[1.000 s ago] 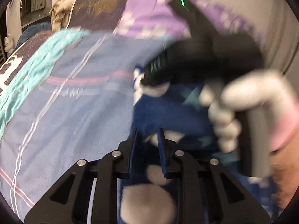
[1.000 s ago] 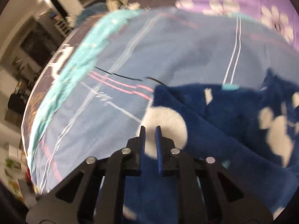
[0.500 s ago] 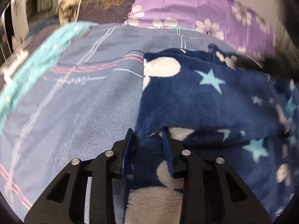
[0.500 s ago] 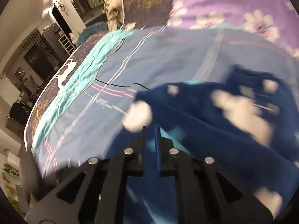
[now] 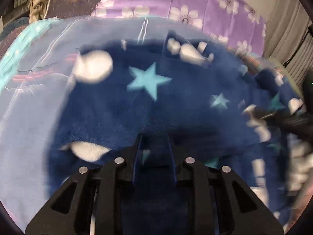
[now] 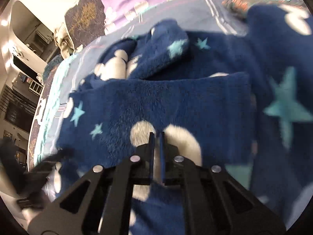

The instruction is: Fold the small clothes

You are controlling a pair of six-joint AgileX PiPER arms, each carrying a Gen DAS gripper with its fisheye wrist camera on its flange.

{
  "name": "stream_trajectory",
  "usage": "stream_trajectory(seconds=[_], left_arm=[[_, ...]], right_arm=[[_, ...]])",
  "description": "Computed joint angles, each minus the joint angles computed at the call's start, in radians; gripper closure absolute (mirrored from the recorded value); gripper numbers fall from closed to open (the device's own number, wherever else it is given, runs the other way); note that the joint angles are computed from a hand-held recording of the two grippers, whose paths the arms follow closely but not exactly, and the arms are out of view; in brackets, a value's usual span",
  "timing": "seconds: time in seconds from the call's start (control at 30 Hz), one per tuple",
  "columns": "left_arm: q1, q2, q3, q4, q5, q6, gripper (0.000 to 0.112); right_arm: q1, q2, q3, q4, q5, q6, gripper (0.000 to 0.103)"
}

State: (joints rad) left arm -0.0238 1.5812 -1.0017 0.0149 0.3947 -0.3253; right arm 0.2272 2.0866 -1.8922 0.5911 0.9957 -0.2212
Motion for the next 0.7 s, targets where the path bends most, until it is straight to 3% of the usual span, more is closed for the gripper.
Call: stream_trajectory(seconds=[0.07, 0.13, 0.2, 0.3, 0.33, 0.47, 0.6, 0.67, 0.7], left_arm=[[-0.004, -0.018, 0.046, -0.001, -0.08, -0.011, 0.086], [0.009, -0.019, 0.009, -0.064, -0.008, 0.05, 0.086], [0.011, -0.018, 0.005, -0.075, 0.002, 0.059, 0.086], [-0.017, -0.01, -0.008, 0.046, 0.015, -0.049, 0.086], [-0.029, -0.008, -0.015, 0.081, 0.022, -0.08, 0.086], [-0.013, -0.022, -0.001, 0.083, 0.021, -0.065, 0.085], [-0.011, -0.056, -0.014, 0.01, 0.031, 0.0, 0.084], [-0.017, -0.077, -0.029, -0.018, 0.029, 0.021, 0.084], [-0.024, -0.083, -0.042, -0.014, 0.031, 0.015, 0.082]], right_arm=[[-0.105, -0.12, 0.136, 0.11, -0.053, -0.131, 0.09], [-0.225, -0.185, 0.197, 0.203, -0.079, -0.202, 0.069], [-0.384, -0.218, 0.222, 0.27, -0.102, -0.205, 0.064], [-0.624, -0.153, 0.167, 0.375, -0.08, -0.05, 0.05], [-0.694, -0.114, 0.153, 0.443, -0.058, -0.011, 0.049], [-0.814, 0.031, 0.079, 0.518, 0.009, 0.145, 0.04], [-0.819, 0.134, 0.001, 0.557, 0.017, 0.183, 0.042], [-0.805, 0.142, -0.027, 0.531, -0.025, 0.202, 0.048], [-0.795, 0.144, -0.045, 0.501, -0.049, 0.221, 0.058]])
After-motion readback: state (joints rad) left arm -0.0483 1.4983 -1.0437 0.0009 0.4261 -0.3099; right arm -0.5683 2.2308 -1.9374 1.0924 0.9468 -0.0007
